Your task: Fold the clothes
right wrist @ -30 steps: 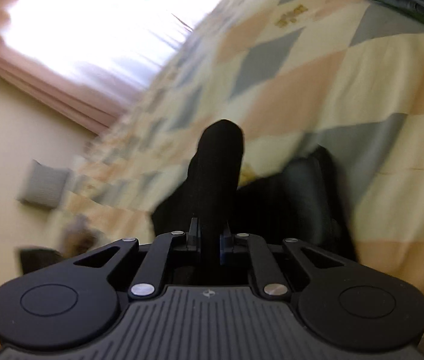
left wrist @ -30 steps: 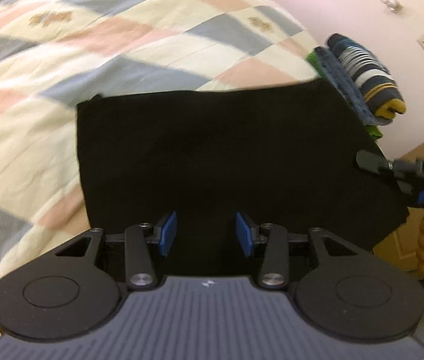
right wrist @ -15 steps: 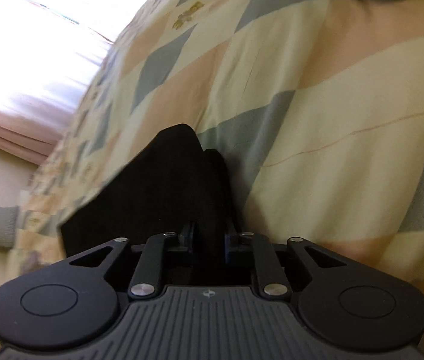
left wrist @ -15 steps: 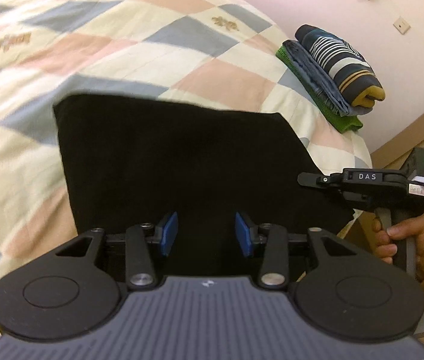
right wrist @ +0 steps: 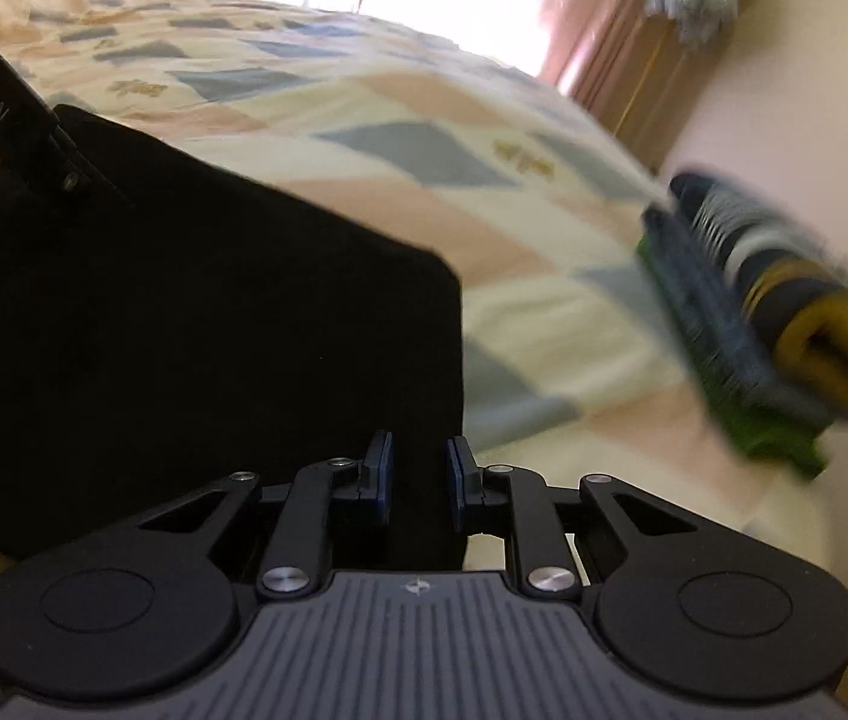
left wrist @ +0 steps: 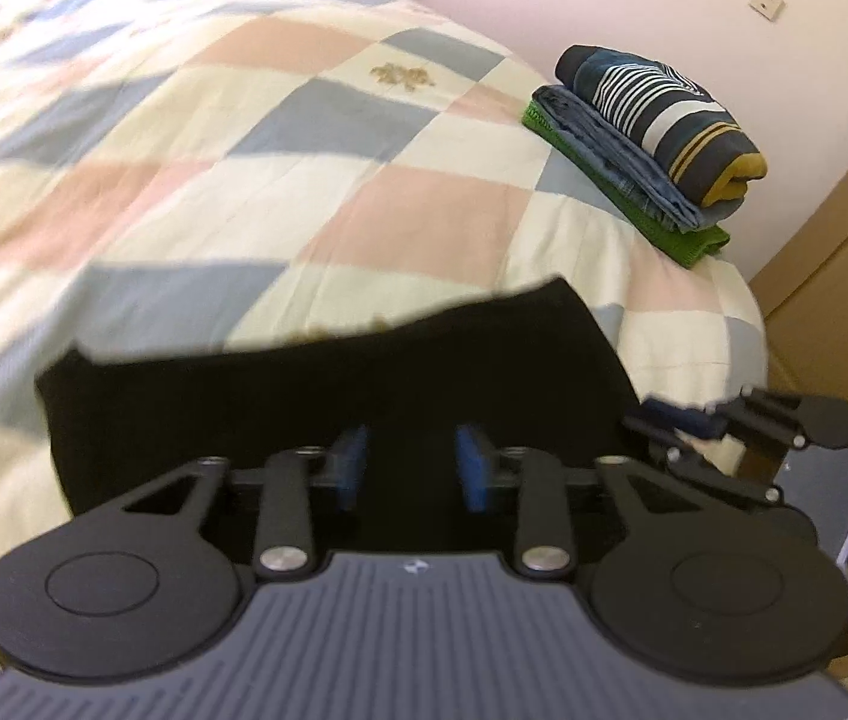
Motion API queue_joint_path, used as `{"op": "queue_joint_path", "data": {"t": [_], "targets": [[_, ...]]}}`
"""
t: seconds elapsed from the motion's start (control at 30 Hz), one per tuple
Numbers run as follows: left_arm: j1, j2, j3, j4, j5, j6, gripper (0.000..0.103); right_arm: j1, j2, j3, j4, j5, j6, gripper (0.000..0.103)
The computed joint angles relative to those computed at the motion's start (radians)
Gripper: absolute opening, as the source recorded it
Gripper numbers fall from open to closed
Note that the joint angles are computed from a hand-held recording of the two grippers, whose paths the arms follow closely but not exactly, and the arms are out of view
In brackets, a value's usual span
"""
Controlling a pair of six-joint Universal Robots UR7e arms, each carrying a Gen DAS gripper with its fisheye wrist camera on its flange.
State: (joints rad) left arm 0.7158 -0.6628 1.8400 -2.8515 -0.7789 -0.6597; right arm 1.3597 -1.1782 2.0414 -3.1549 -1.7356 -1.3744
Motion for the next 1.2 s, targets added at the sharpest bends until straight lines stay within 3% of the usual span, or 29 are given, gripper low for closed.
{"op": "queue_joint_path", "data": {"t": [0.13,0.23,0.33,0.47,0.63,0.7,0.8,0.93,0.97,1.03,1.2], "targets": [[0.056,0.037,-0.039,-0.029,0.01,0.013,0.003,-0.015,0.016,-0.075,0.155,0.006,0.02,0.019],[0.053,0.041,-0.078,0.046,0.031,-0.028,0.003,0.021,0.019,-0.159,0.314,-0.047,0.172,0.022],[0.035,0.04,-0.082,0.049,0.042,-0.009,0.005,0.062,0.013,-0.219,0.398,-0.047,0.317,0.022],[0.03,0.044,-0.079,0.028,0.046,-0.004,0.006,0.089,0.038,-0.249,0.385,0.047,0.321,0.021],[0.06,0.058,-0.069,-0.039,0.033,-0.011,0.007,0.088,0.17,-0.31,0.338,0.006,0.251,0.018],[0.077,0.056,-0.045,-0.109,0.013,-0.031,0.007,0.08,0.21,-0.339,0.346,-0.023,0.267,0.011],[0.07,0.019,-0.014,-0.094,0.032,-0.118,0.004,0.076,0.223,-0.372,0.391,-0.017,0.312,0.01],[-0.022,-0.077,0.084,0.063,0.108,-0.214,0.006,0.057,0.157,-0.337,0.374,0.079,0.339,0.011],[-0.051,-0.105,0.113,0.119,0.115,-0.251,0.007,0.054,0.128,-0.313,0.353,0.101,0.347,0.017],[-0.11,-0.162,0.163,0.243,0.123,-0.332,0.007,0.04,0.043,-0.261,0.364,0.146,0.355,0.02],[-0.224,-0.213,0.238,0.361,0.006,-0.456,0.01,0.002,-0.178,-0.118,0.444,0.145,0.32,0.019]]}}
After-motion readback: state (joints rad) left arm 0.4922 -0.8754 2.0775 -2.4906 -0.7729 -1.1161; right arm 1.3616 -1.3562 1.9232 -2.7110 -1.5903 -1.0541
